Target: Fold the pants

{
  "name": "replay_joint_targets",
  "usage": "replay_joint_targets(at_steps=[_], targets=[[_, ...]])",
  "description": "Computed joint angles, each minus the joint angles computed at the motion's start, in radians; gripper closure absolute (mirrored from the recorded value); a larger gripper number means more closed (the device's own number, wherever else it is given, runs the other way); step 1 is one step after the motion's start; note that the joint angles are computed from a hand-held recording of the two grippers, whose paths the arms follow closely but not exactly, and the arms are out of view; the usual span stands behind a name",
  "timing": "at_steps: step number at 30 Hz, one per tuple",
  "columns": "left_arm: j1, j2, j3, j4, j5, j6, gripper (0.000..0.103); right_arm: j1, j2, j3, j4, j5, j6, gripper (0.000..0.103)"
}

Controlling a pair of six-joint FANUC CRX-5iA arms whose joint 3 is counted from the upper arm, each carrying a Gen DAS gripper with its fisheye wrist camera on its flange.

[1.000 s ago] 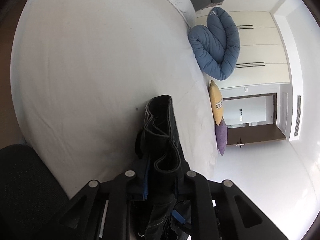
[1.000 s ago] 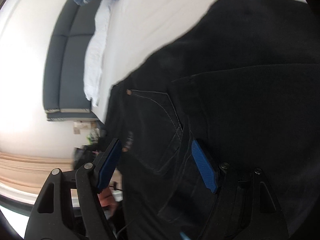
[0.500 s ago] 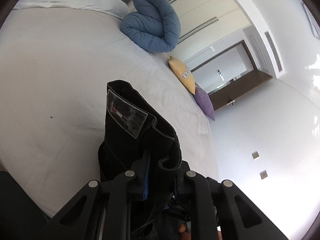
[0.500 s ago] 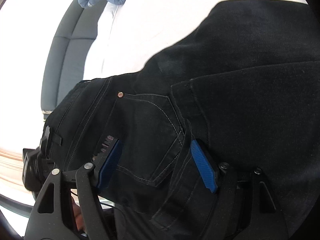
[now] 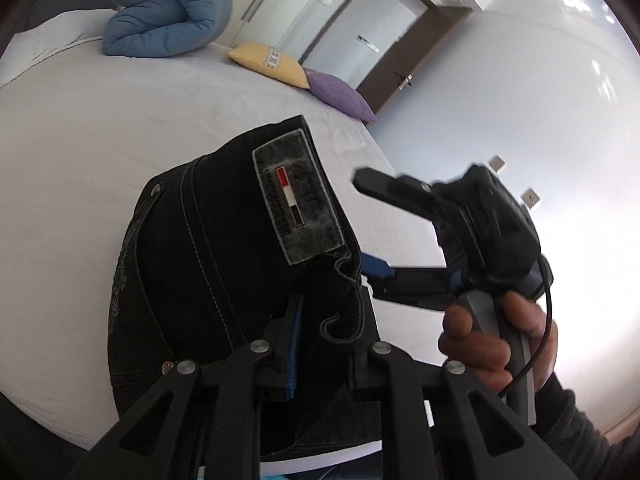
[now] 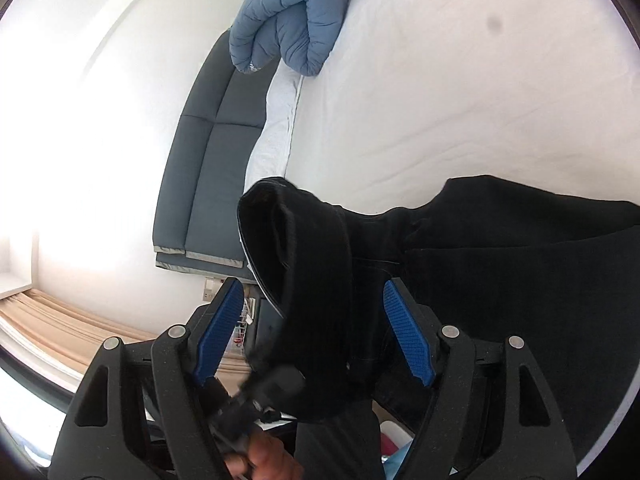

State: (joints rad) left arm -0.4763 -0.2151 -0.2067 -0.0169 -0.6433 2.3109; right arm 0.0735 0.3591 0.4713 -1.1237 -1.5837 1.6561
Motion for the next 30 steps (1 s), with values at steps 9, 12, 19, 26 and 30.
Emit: replay_joint_targets(at_steps=[9, 12, 19, 26, 30], targets=[[-0.072, 0.113, 0.096, 0.017, -0.076, -0.091, 0.086, 0.011, -0.037, -0.047, 0.166, 0.029, 0.061, 0.033], [-0.079, 0.149, 0.123, 0.030, -0.095, -0.119, 0.086, 0.005, -0.048, -0.084, 0.218, 0.061, 0.070, 0.071], [-0.093, 0.219, 0.167, 0.079, -0.112, -0.196, 0.086, -0.052, -0.069, -0.166, 0.244, 0.114, 0.127, 0.089], [-0.133, 0.304, 0.245, 0.077, -0.146, -0.240, 0.086, -0.131, -0.035, -0.138, 0.240, 0.081, 0.157, 0.089], [-0.134, 0.359, 0.272, 0.103, -0.169, -0.247, 0.086, -0.150, -0.003, -0.150, 0.272, 0.097, 0.173, 0.089]])
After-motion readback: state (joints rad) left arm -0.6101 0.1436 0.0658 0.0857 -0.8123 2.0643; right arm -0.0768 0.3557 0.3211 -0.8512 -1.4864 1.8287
